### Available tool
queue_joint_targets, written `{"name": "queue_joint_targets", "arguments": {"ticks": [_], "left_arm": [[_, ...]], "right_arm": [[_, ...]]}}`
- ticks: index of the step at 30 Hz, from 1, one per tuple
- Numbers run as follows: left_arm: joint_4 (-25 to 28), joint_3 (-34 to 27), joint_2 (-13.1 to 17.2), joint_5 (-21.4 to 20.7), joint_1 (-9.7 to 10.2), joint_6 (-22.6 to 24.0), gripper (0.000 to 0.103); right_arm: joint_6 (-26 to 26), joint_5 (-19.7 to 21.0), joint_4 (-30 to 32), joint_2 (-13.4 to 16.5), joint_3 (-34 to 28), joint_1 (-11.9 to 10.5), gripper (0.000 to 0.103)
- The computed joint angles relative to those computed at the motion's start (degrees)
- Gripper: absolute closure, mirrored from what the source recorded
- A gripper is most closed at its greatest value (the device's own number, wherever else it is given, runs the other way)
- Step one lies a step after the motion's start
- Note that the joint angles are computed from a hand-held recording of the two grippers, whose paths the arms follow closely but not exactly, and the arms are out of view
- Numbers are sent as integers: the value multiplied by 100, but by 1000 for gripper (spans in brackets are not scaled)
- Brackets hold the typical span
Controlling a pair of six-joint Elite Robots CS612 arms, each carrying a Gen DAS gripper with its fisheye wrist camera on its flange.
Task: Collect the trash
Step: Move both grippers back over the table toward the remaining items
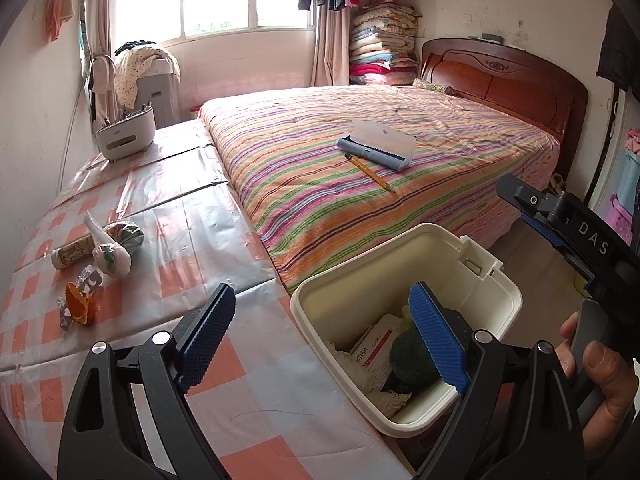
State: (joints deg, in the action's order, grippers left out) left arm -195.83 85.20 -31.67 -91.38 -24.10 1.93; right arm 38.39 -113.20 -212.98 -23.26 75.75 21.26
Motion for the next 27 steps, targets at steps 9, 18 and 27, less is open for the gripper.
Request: {"name": "queue_joint_targets", "arguments": {"ticks": [9,18,27], "left_arm": [[-92,542,-276,671,375,-703,16],[9,860,-520,1593,679,-1145,15],[639,151,-287,1601,1087,-1655,15]], "right_arm": [[-736,548,275,-36,-306,116,40],[-1561,1488,913,73,-1026,275,31],[-2028,2100,2494,692,-2637,372,31]]}}
